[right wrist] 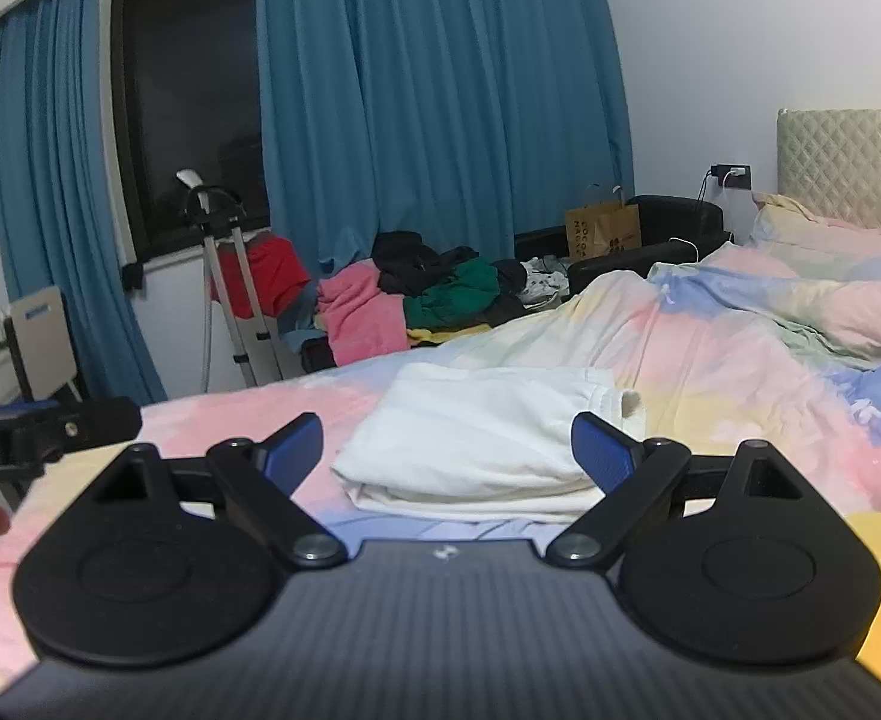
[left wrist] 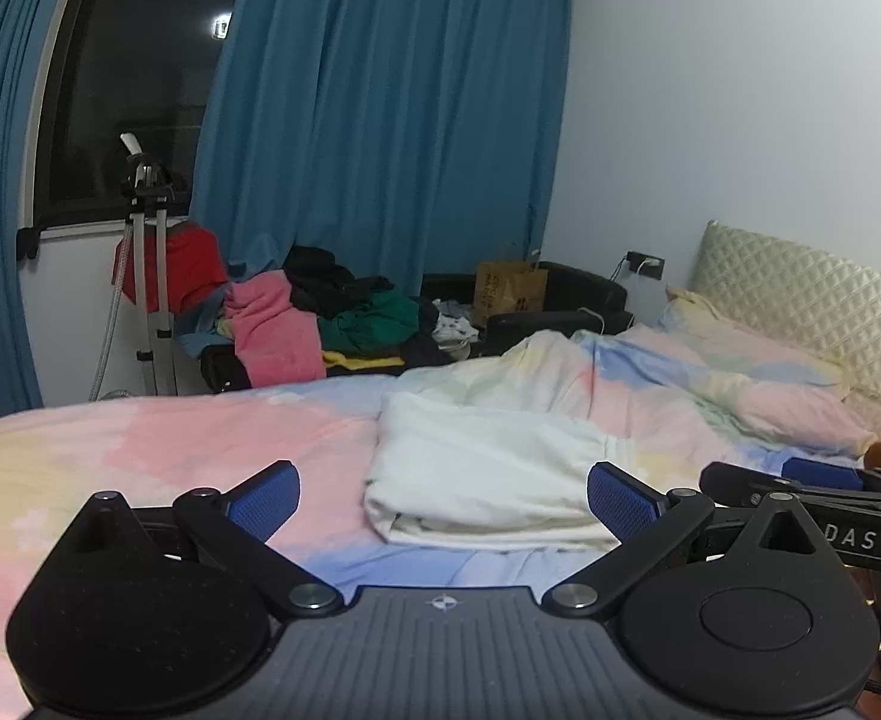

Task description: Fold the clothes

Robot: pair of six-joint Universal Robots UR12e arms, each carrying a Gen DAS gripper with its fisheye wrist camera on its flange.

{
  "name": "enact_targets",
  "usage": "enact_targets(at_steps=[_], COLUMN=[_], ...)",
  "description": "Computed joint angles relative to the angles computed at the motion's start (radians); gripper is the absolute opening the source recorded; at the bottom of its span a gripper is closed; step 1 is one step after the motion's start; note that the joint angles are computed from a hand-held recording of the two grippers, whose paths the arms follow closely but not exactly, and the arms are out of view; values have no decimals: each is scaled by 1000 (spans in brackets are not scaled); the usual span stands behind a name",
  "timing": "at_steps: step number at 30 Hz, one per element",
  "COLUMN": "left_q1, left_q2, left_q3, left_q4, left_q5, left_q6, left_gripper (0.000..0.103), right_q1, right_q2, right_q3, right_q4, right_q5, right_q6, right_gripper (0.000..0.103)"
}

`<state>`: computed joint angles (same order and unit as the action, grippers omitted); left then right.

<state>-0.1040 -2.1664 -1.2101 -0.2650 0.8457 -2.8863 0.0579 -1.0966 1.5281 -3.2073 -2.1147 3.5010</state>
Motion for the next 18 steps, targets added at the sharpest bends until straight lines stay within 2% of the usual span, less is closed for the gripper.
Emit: enact_targets(at_steps=[5, 9, 11, 13, 18], left_q1=[15, 12, 10, 8, 0], left_q2=[-4, -13, -18, -24, -36], left_q3=[-46, -53, -56, -52, -43], left_q4=[60, 70, 89, 85, 70], left_q5=[2, 40, 55, 59, 87], left_q6=[-48, -4, 5, 13, 18], left_gripper=[103, 103, 103, 103, 103], right_q1=[13, 19, 26, 28, 28], right_q2=[25, 44, 56, 57, 62], right_q3=[2, -4, -7, -6, -2], right_q4=[-13, 9, 5, 33, 31], right_q5=[-36, -70, -97, -99, -118], right_q6=[22, 32, 20, 35, 64], right_gripper=[91, 91, 91, 91, 91])
